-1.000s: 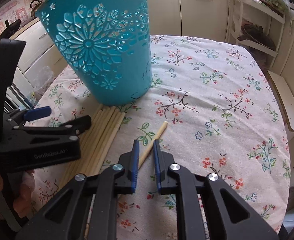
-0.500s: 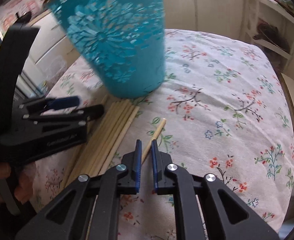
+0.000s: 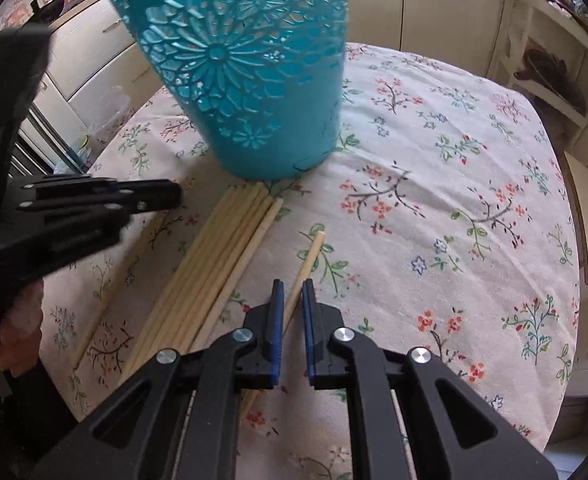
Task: Organize utensils
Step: 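Lift the stick over the teal cup and open the left tool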
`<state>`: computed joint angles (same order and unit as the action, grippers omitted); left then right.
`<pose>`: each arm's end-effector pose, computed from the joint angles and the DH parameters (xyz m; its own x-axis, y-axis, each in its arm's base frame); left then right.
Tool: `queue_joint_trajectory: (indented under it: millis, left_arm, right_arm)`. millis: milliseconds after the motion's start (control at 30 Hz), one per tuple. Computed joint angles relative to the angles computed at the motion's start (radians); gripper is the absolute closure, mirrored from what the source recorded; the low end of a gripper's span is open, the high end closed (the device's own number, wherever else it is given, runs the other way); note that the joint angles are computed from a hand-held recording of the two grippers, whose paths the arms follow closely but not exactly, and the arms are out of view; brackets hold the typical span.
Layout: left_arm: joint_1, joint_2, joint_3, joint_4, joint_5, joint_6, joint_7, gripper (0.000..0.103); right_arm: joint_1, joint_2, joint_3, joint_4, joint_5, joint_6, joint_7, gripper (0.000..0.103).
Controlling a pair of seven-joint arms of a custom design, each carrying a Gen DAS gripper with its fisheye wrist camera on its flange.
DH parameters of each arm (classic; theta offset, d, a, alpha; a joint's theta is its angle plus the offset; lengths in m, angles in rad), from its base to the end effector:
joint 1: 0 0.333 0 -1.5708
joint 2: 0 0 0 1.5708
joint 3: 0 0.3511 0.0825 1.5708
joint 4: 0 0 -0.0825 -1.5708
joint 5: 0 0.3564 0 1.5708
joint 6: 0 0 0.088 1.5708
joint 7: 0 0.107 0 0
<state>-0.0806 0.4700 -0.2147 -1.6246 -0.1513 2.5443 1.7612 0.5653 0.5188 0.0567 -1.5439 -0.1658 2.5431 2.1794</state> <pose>0.6845 -0.1777 0.4495 -0.3577 -0.9229 0.1423 -0.8513 0.2596 -0.4560 0.5940 0.4177 0.4475 0.1497 -0.9750 -0.1643 -0.8949 -0.0629 -0.4418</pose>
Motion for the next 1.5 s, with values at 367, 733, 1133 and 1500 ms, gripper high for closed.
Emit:
queue_joint_trajectory:
  millis: [367,733,1133,1500]
  left_arm:
    - [0.220,-0.249,-0.182,-0.155,-0.669,0.190,0.479,0.098]
    - [-0.084,-0.031,-0.058,0.249,-0.700,0.622,0.489,0.098]
    - [-0.388,0.139,0.386,0.303,-0.337,0.553,0.055,0.097]
    - [-0.322,-0.052,0.323,-0.014,-0.216,0.623,-0.002,0.037]
  right_arm:
    - [0.003,-0.029,-0.005,-0.073,0.009,0.082,0.078,0.093]
    - [-0.002,-0.056,-0.009,-0.158,0.008,0.201,0.122,0.093]
    - [0.002,-0.071,-0.020,-0.181,-0.002,0.222,0.139,0.093]
    - [0.055,-0.021,-0.072,-0.063,-0.087,0.080,0.257,0.097]
